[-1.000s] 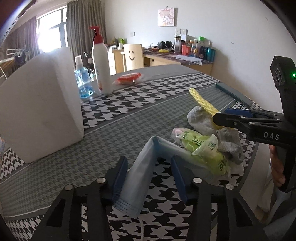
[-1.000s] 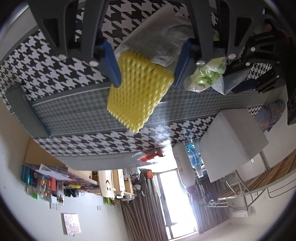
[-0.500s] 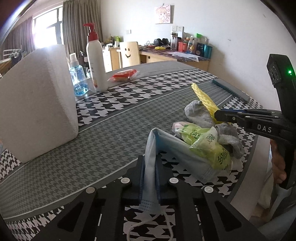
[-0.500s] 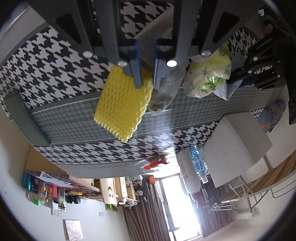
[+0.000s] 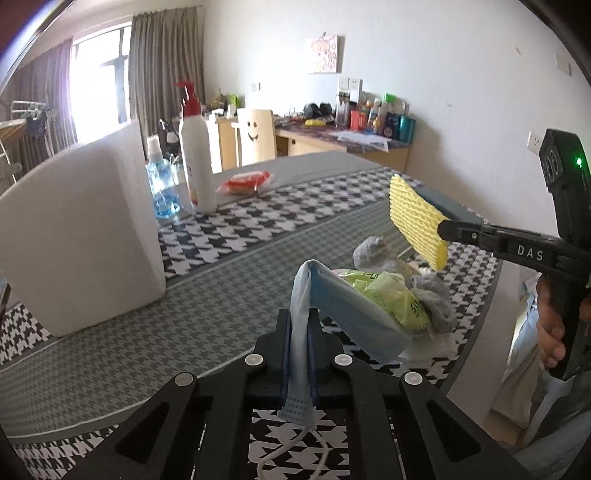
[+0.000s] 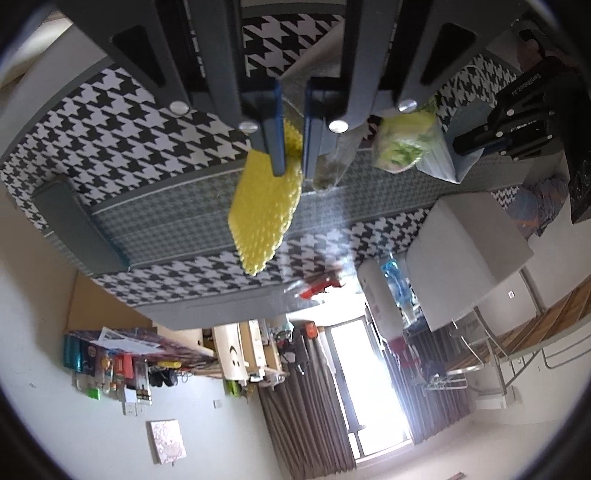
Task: Organize soft objects
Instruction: 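Lift the mask with the left tool while the right tool lifts the foam net toward the white foam box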
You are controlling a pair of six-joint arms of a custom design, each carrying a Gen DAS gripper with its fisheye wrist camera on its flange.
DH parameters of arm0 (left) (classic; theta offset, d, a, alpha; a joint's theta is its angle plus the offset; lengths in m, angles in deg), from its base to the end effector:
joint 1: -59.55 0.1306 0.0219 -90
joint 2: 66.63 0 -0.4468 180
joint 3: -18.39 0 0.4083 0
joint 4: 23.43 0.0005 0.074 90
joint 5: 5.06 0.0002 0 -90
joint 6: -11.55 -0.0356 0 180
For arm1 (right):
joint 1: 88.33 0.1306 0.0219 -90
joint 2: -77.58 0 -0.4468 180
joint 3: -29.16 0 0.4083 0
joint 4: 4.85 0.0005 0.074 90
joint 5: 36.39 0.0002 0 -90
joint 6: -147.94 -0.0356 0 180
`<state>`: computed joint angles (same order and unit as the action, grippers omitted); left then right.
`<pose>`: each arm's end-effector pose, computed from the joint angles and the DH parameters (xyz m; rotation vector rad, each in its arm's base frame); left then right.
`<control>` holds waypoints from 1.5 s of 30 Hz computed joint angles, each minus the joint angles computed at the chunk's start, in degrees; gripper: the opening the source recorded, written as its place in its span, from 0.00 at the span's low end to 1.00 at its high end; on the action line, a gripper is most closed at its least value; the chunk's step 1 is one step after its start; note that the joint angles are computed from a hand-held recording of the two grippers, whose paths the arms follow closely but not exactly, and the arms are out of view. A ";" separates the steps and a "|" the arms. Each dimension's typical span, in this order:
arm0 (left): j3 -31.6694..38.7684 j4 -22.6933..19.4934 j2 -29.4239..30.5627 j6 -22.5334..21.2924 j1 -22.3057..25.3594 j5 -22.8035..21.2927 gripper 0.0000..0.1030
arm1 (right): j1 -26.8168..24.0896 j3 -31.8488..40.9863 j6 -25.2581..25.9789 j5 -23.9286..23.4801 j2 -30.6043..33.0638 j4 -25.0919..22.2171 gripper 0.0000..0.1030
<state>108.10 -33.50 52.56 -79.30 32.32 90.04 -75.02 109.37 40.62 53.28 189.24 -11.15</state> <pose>0.6025 -0.3142 0.2499 0.5997 2.2009 -0.3440 0.6050 0.1428 0.2656 0.0754 2.2450 0.2972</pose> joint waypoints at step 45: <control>-9.96 14.94 -11.12 5.49 4.45 -4.38 0.08 | 3.63 -1.41 6.16 -0.30 -4.02 9.04 0.11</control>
